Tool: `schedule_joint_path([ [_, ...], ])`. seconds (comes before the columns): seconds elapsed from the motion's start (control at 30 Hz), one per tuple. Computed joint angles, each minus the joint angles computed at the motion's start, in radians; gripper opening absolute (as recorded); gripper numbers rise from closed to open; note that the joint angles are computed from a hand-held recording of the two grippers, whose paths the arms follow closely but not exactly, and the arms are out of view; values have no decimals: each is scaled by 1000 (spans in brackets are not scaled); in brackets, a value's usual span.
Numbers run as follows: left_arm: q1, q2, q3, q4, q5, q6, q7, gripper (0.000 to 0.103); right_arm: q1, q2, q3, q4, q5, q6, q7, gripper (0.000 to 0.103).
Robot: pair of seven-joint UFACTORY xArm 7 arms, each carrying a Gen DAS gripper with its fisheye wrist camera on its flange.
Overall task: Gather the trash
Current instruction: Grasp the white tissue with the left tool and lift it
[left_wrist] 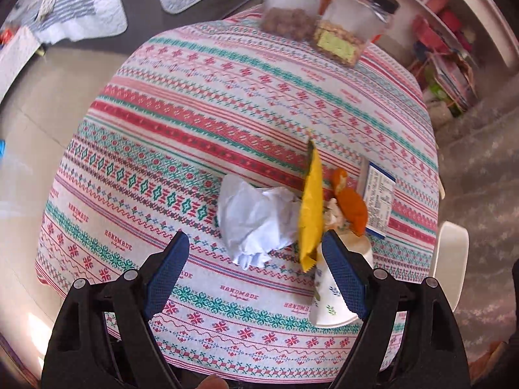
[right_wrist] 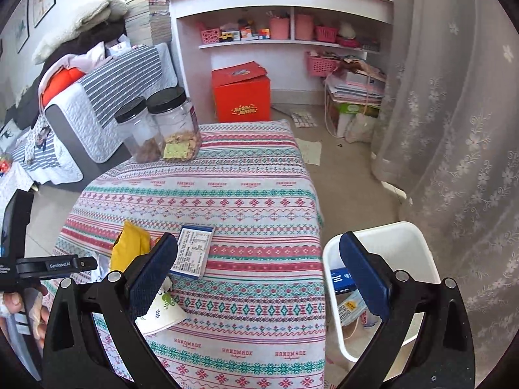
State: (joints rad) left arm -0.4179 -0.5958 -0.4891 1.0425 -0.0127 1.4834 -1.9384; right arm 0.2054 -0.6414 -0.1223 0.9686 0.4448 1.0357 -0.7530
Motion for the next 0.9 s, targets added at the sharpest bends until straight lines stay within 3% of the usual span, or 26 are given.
schedule_joint_path([
  [0.13, -10, -210, 25, -230, -92, -197, -106, 82, 27, 12, -15, 12, 18, 66, -40, 96],
  [0.3, 1, -314, 7, -366, -131, -375, -167, 80, 38, 25, -26, 23, 59, 143, -93, 96],
  [0.4, -8, -306, 19, -381, -148, -395, -159, 58, 31, 27, -13, 17, 62, 160, -114, 96],
  [0.6, 31, -398, -24, -413, -80, -411, -203, 54, 45, 11, 1, -15, 85, 177, -185, 96],
  [0.67, 74, -452, -63, -390, -13, -353, -228, 54, 54, -1, 8, -28, 89, 190, -209, 96],
  [0.83, 248, -412, -175, -118, 215, 82, -106, 54, 70, -39, 54, -74, 67, 205, -234, 96],
  [0.9, 301, -407, -198, -44, 269, 177, -41, 54, 80, -57, 85, -99, 59, 181, -222, 96],
])
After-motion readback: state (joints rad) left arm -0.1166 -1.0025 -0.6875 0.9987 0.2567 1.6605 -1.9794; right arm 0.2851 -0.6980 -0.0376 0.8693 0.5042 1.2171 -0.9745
